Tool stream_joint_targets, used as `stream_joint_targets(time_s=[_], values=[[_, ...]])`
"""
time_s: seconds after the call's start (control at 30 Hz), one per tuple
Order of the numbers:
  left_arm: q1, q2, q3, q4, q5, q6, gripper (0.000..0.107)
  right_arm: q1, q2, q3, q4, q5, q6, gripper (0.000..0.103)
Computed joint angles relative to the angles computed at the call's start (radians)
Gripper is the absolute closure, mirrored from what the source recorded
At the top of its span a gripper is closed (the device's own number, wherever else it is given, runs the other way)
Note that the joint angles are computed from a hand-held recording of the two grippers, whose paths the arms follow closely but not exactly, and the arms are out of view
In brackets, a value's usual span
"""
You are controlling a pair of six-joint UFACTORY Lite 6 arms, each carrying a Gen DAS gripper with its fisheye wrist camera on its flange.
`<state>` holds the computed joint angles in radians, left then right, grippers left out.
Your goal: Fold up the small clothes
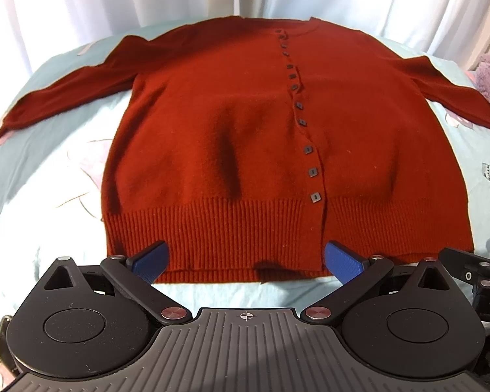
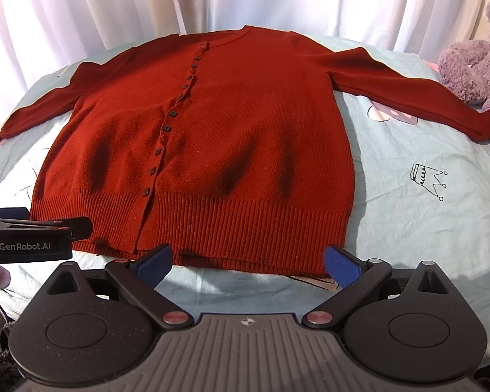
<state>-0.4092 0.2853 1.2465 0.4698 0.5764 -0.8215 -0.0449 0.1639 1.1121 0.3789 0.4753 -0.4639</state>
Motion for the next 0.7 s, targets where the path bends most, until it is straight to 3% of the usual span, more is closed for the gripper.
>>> stream_joint_targets(time_s=[0.7], values=[[0.01, 0.018, 0.017, -0.018, 0.007, 0.013, 0.004, 0.003, 0.026, 0.031, -0.003, 0.012, -0.001, 0.004]])
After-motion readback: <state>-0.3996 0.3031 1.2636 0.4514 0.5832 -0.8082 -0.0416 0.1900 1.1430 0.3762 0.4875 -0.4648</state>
